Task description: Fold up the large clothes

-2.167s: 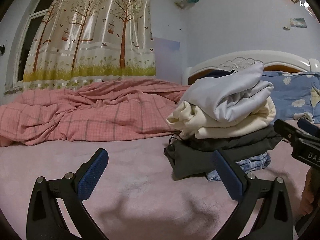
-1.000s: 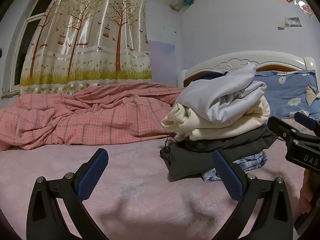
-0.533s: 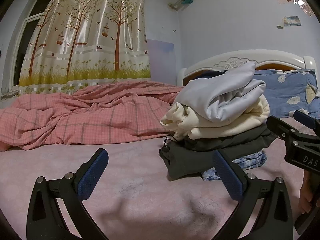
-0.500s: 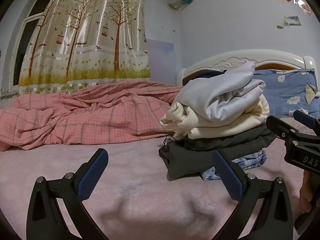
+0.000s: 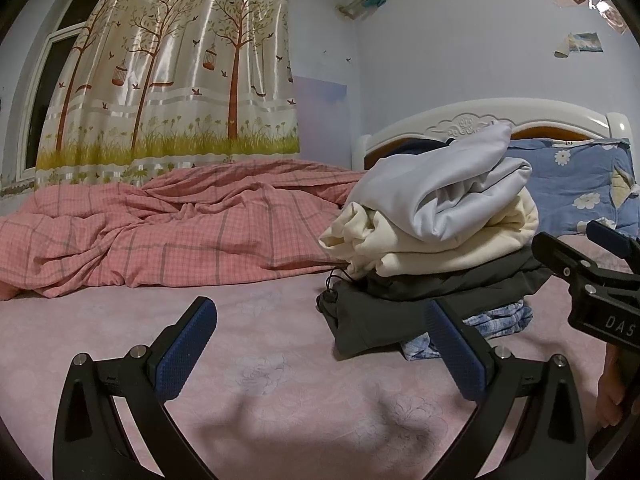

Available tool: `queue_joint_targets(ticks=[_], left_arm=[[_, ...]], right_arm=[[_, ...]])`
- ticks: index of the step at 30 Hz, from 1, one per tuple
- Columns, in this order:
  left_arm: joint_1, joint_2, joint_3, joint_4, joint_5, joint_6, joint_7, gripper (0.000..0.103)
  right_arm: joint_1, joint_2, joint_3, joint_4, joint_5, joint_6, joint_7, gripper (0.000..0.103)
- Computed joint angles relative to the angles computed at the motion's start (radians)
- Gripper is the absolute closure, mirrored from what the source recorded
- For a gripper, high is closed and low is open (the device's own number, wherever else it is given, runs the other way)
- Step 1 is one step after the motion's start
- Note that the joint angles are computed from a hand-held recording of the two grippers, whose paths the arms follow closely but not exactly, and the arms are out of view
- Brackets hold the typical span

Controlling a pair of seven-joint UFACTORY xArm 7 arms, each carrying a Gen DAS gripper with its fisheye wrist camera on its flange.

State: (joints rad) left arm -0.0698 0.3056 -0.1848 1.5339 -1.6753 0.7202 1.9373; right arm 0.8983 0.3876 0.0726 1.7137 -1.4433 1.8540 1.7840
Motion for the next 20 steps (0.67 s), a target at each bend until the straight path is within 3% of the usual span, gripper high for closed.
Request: queue_joint_targets(ticks=[20], left_arm=[[0.0,0.002,0.001,0.003,0.017,0.001,-0.018,0.0]], right_arm=[[-0.01,-0.011,0.004,-0.015,-0.001,-0.011,0.001,0.0]])
